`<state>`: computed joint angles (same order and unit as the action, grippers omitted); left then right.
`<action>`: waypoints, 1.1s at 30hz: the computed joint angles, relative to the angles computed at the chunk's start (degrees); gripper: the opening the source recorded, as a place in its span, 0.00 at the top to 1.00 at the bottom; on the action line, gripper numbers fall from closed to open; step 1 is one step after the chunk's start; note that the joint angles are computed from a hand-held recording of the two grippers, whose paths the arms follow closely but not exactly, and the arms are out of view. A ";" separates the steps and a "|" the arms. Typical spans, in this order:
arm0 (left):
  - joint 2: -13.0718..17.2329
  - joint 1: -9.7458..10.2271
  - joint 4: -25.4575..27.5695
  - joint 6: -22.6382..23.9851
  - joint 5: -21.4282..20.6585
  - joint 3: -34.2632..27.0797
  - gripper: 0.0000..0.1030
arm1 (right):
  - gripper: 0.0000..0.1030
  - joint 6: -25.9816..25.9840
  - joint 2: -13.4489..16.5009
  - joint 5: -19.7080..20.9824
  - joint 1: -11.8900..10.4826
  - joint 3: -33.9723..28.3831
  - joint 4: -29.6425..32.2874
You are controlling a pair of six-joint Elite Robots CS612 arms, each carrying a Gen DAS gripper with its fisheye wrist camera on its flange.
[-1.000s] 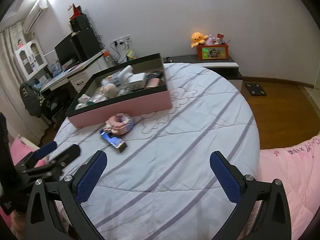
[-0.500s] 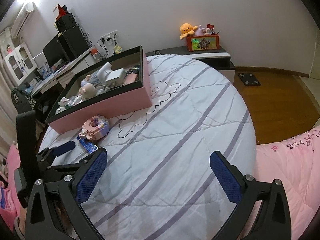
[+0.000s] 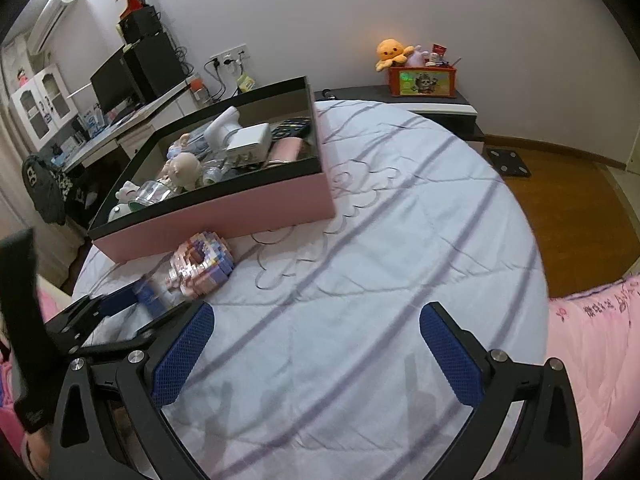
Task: Organize rigid objects
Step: 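Grasp the blue lighter box with the left gripper while the right grasps the pink block donut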
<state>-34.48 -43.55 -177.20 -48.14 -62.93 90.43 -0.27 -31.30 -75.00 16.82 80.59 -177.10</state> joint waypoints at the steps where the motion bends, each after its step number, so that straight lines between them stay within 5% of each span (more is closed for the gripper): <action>1: -0.48 -0.08 -0.03 -0.84 0.64 0.99 0.17 | 0.00 -0.37 0.29 0.17 0.23 -0.68 0.58; 13: -3.58 0.69 -0.72 -10.36 5.68 8.83 0.17 | 0.00 -8.94 5.19 0.83 4.21 -10.53 10.47; 16: -3.61 0.82 -1.32 -10.76 5.76 9.19 0.17 | 0.11 -9.89 6.13 -1.45 4.84 -11.61 9.82; 18: -3.63 0.84 -1.70 -10.83 5.88 9.33 0.17 | 0.34 -11.08 5.91 -1.25 4.90 -11.17 9.02; 33: -5.18 0.06 -4.88 -8.38 9.88 9.87 0.17 | 0.34 -10.98 1.69 4.19 3.04 -5.51 3.78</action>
